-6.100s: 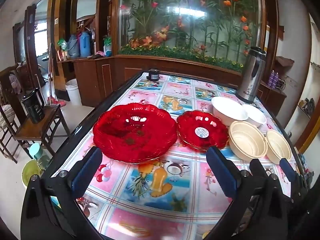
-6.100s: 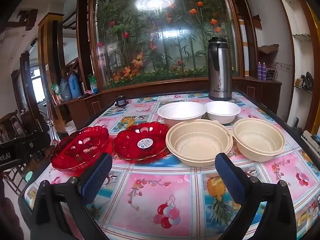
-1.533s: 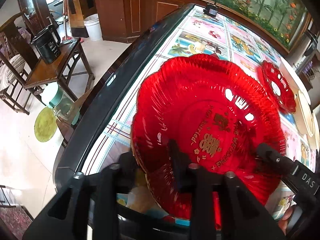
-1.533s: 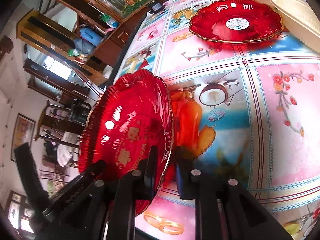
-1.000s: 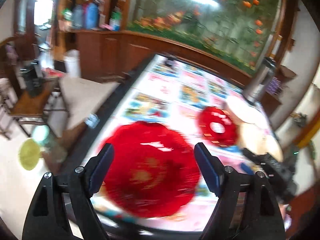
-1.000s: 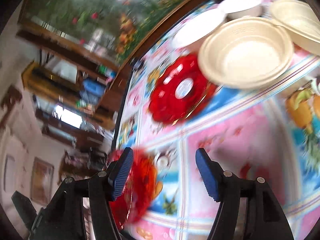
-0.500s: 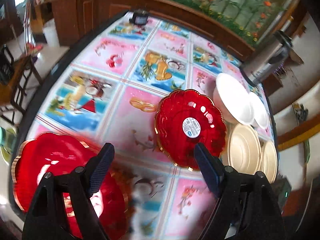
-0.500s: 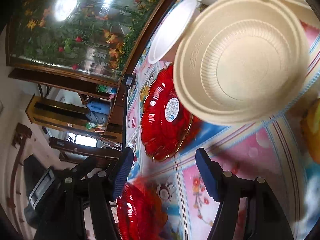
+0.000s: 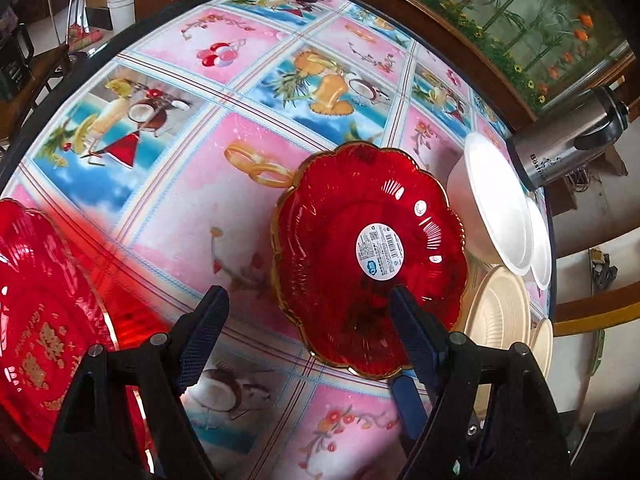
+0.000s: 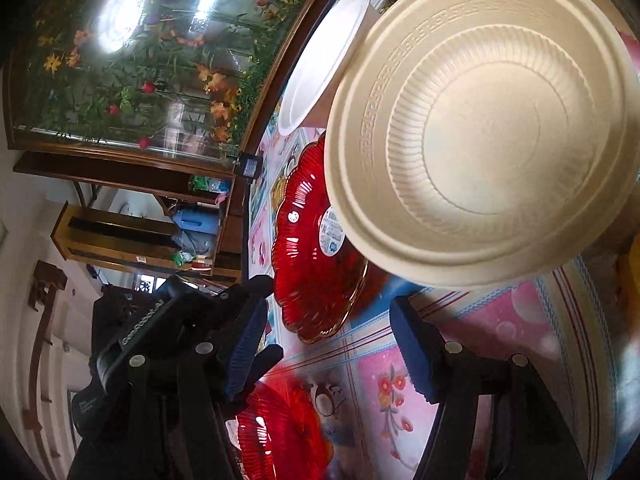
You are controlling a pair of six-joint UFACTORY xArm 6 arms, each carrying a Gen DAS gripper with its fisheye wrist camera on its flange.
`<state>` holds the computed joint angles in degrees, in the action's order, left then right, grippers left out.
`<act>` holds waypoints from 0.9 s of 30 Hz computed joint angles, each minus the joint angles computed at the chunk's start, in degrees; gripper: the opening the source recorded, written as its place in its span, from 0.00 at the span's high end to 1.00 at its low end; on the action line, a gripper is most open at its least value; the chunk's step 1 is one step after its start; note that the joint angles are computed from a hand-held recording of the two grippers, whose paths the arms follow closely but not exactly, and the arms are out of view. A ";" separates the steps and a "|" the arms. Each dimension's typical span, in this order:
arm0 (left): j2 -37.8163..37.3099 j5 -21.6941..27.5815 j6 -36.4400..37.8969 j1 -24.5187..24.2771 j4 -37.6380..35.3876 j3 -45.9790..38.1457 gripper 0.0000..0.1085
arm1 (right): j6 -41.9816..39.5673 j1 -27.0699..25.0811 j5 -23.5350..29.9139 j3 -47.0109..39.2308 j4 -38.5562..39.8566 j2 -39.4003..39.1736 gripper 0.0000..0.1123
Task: Organize plates and bowls
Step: 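Close both grippers on the rim of the small stickered red plate, then carry the small red plate over and lower it onto the large red plate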
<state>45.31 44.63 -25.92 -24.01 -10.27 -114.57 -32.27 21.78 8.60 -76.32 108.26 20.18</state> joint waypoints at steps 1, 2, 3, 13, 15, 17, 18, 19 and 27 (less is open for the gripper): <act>0.25 -0.39 -1.00 -0.20 1.08 -0.04 0.24 | 0.41 0.08 -0.41 -0.13 -0.36 0.11 0.44; 0.56 -0.71 -1.40 -0.27 1.47 -0.19 0.24 | 1.43 0.15 -1.06 -0.37 -1.35 0.37 0.46; 1.09 -0.49 -1.63 -0.32 1.88 -0.76 0.24 | 1.98 0.15 -1.49 -0.45 -1.82 0.57 0.47; 4.56 0.88 -2.73 -0.51 2.89 -5.26 0.25 | 18.68 0.33 -3.44 -1.96 -17.16 3.56 0.69; 5.24 0.73 -1.94 -0.68 2.64 -6.29 0.25 | 20.65 0.23 -3.91 -1.69 -18.11 3.79 0.75; 6.10 1.30 -1.33 -0.97 3.55 -7.73 0.25 | 20.43 -0.01 -4.05 -1.82 -17.12 4.12 0.83; 6.82 2.22 -1.44 -1.04 4.26 -8.93 0.25 | 21.10 -0.12 -4.02 -1.72 -17.74 4.28 0.86; 7.17 2.55 -1.34 -0.97 4.04 -9.27 0.25 | 22.07 -0.28 -3.73 -1.91 -18.92 4.64 0.90; 4.75 -0.98 -1.81 -1.01 4.55 -4.84 0.57 | 15.55 -0.64 -2.66 -2.21 -12.39 4.68 0.93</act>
